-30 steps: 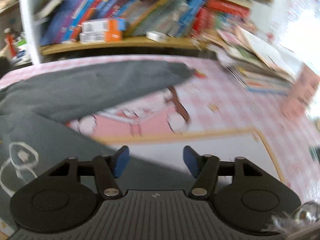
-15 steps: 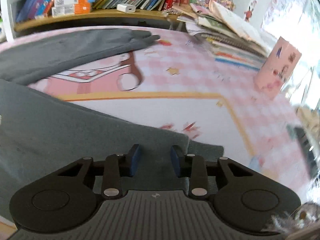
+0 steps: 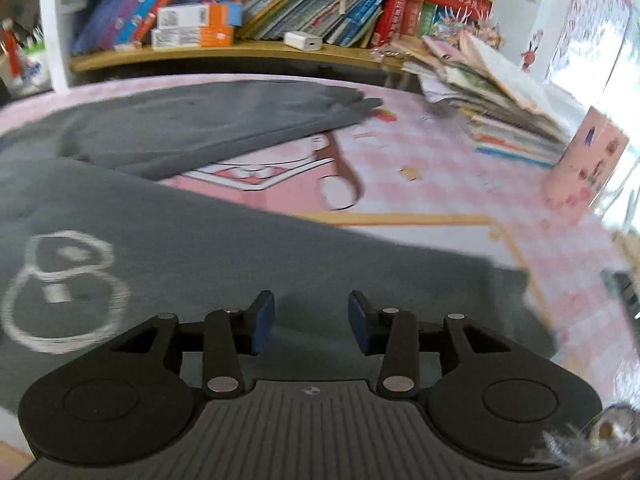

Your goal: Fold clothes

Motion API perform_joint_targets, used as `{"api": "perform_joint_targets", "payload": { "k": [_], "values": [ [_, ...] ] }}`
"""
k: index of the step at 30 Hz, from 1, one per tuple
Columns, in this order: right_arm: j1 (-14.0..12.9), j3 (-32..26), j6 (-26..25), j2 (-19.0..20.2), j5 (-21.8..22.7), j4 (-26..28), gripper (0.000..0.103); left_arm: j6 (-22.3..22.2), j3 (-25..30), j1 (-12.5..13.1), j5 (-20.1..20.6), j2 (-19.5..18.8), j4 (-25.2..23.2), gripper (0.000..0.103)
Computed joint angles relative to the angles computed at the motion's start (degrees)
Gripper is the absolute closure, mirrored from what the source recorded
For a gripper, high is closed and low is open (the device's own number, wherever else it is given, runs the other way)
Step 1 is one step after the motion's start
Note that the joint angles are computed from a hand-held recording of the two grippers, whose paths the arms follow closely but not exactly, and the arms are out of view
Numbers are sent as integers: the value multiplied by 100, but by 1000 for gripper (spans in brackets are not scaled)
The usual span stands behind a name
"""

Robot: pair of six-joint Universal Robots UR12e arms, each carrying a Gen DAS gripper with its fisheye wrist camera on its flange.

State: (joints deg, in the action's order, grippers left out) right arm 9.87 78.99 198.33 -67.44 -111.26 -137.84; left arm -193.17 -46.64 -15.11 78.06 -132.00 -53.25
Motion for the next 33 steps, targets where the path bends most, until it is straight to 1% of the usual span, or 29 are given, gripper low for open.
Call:
{"api": "perform_joint_targets", "payload": {
  "k": [2, 5, 8, 11, 14, 18, 21, 24, 27, 29, 30, 31, 32, 33],
  "values": [
    [22, 80, 59, -51, 139, -61, 63, 10, 42, -9, -21, -30, -42, 61],
    [76, 84, 125, -61, 145, 48, 59, 31, 134, -20, -13, -81, -145, 61],
    [63, 98, 340, -80, 199, 211, 58, 30, 149, -16, -25, -89, -154, 61],
    [44, 165, 461, -117, 273, 172, 56, -29, 129, -11, -37, -81, -156, 61],
    [41, 160, 417, -112, 283, 184, 54, -105, 65, -11, -49, -53, -135, 61],
    [14, 203, 381, -133, 345, 146, 52, -167, 9, -33, 54, -29, -107, 61],
    [-9, 195, 369, -136, 379, 183, 46, -125, 67, -66, 175, -51, -192, 61],
    [-21, 196, 440, -140, 373, 222, 41, -74, 107, -92, 280, -73, -217, 64],
    [-29, 216, 467, -147, 383, 203, 40, -162, 147, -84, 274, -99, -228, 67],
    [-26, 226, 484, -149, 369, 186, 39, -171, 173, -79, 241, -114, -258, 72],
    [-25, 231, 493, -149, 360, 177, 39, -175, 165, -69, 162, -110, -236, 75],
    [-24, 231, 505, -148, 353, 175, 39, -183, 136, -53, 33, -97, -183, 85],
    [-24, 229, 518, -147, 348, 179, 38, -192, 109, -38, -96, -86, -130, 93],
    [-24, 228, 529, -147, 345, 185, 38, -202, 83, -22, -224, -75, -76, 97]
  ]
}}
